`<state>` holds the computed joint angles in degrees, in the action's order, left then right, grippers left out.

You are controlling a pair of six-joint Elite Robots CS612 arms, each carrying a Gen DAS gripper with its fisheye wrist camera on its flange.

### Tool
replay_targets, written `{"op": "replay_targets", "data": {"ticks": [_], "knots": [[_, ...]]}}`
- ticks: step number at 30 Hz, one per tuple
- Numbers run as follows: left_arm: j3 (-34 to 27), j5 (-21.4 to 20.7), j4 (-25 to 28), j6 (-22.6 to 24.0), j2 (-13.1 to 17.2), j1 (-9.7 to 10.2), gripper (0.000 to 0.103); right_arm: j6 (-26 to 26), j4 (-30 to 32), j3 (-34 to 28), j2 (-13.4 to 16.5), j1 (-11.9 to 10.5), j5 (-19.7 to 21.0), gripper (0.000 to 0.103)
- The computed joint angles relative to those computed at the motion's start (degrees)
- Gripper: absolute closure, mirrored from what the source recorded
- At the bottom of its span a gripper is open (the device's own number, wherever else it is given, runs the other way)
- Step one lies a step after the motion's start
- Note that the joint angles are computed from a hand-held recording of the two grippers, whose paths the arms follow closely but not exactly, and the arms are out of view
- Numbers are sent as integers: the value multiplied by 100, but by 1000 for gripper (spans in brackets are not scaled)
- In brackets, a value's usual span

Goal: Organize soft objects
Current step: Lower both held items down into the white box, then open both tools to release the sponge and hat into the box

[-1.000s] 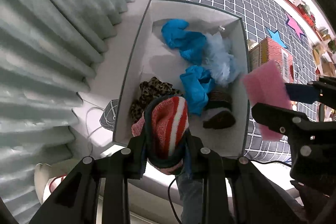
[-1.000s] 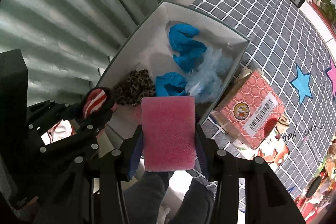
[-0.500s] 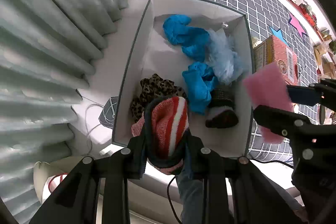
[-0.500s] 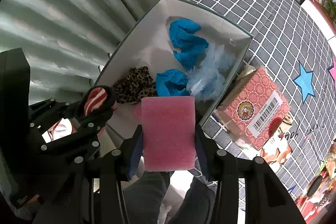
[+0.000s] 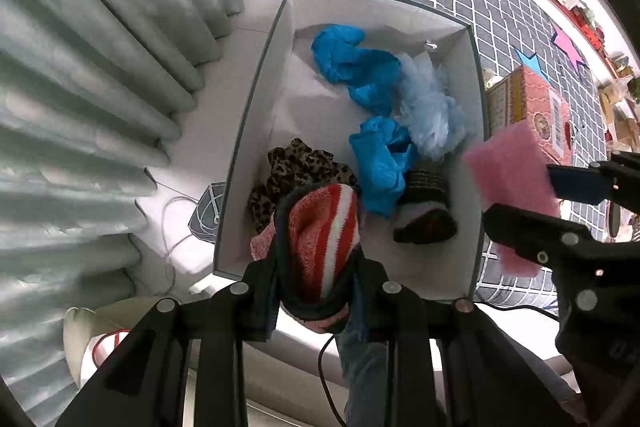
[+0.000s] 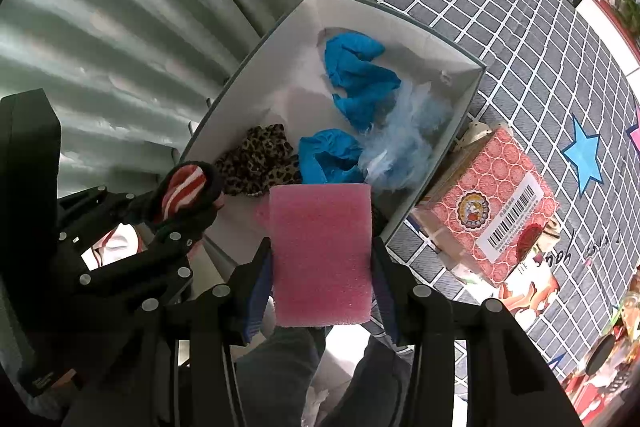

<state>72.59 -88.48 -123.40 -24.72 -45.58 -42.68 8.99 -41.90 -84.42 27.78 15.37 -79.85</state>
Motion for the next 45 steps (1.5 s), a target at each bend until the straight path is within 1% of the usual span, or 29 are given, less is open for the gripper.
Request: {"op": "replay_targets", "data": {"ticks": [28, 37, 39, 42, 43, 44, 45], "knots": [[-45, -12, 115, -1, 44, 14, 71, -11, 9, 68, -10, -11, 109, 56], [-91, -30, 160, 28, 79, 23, 70, 6, -107, 105, -8, -22, 262, 56], [-101, -23, 161, 12, 82, 22, 67, 21, -146, 101, -7, -24, 269, 56], [-123, -26, 179, -19, 95, 23, 54, 35, -182, 85, -1, -38, 312, 55], [-135, -50, 192, -30, 101, 28, 47, 32, -192, 80, -1, -44, 332, 55], [-142, -67, 199, -48, 103, 32, 39, 24, -200, 76, -2, -47, 342, 48], [-141, -71, 180, -63, 103, 34, 33, 28, -210, 65, -1, -49, 331, 32]]}}
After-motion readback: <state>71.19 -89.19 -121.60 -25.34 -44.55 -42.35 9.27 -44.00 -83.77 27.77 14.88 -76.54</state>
